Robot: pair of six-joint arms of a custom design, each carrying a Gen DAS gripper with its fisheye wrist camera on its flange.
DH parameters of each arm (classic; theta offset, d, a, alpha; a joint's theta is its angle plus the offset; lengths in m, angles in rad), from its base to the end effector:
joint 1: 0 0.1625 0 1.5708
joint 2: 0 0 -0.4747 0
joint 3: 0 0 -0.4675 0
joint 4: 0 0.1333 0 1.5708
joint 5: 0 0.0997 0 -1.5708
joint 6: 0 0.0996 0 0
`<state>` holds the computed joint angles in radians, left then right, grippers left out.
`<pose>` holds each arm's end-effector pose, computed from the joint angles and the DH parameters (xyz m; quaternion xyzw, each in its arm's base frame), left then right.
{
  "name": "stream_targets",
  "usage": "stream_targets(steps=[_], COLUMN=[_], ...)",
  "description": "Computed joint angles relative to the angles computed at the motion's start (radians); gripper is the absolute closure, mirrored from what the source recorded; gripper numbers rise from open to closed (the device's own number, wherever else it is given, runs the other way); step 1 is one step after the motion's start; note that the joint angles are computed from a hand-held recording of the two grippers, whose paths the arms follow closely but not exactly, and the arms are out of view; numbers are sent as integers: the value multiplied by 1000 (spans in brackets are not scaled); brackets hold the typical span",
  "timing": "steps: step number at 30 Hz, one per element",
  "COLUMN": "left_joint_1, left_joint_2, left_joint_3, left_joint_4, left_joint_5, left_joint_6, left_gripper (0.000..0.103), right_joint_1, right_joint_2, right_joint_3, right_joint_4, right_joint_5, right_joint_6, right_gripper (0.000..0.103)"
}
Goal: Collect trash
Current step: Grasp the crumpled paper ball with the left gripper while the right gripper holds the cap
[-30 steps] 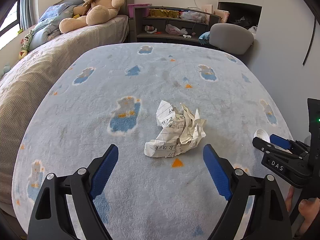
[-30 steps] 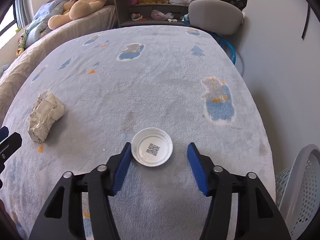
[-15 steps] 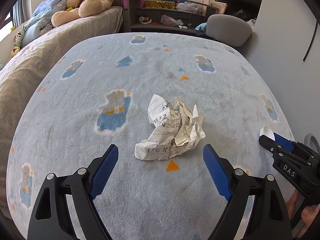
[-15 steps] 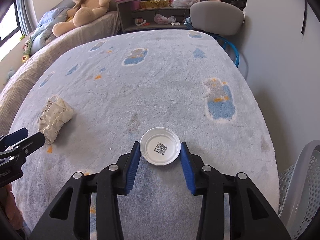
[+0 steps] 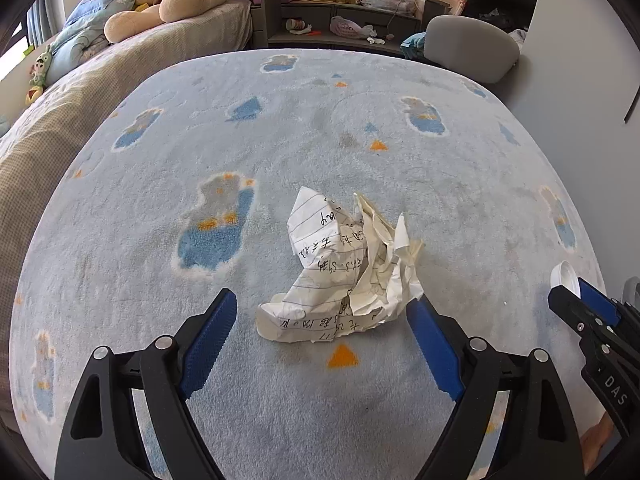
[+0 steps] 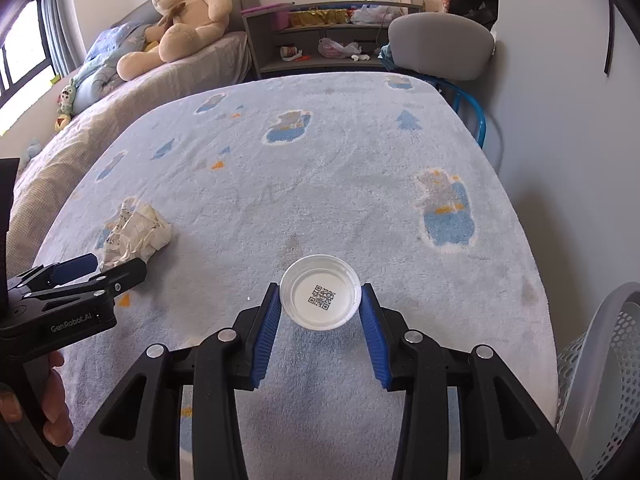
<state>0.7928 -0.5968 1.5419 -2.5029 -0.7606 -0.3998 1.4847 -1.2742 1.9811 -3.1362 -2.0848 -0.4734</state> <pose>-0.3907 -0.6893 -0.0196 0.1753 0.9022 -0.2139 0.3310 0.0303 -0.6300 0.3316 0.0654 -0.8833 0.3231 0.3333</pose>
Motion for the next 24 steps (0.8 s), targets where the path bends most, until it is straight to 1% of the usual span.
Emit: stream_targets(steps=[3, 5, 6, 7, 8, 9, 11, 17, 24], left_joint_1=[3, 5, 6, 6, 7, 8, 1, -29, -88], left_joint_2=[15, 21, 23, 23, 21, 21, 18, -18, -78], left_joint_3=[-18, -25, -27, -27, -26, -27, -14, 54, 143], left_joint_4=[3, -5, -12, -20, -25, -25, -48, -115, -166], left_joint_5=[19, 17, 14, 9, -7, -16, -5, -13, -58], left_joint_6=[4, 9, 15, 21, 30, 35, 48, 57, 31], left_gripper=[20, 21, 24, 30, 46, 46, 47, 48, 48], right_joint_1=[1, 1, 2, 1, 1, 1, 1, 3, -6], right_joint_2=[-2, -4, -5, -7, -9, -10, -15, -45, -131], right_joint_3=[2, 5, 6, 7, 9, 11, 16, 45, 108], right_joint_4=[1, 1, 1, 1, 2, 1, 2, 1, -10], right_joint_5=[3, 5, 6, 7, 9, 10, 11, 6, -1], right_joint_6=[-1, -2, -1, -1, -1, -1, 1, 3, 12], right_gripper=[63, 63, 63, 63, 63, 63, 63, 63, 63])
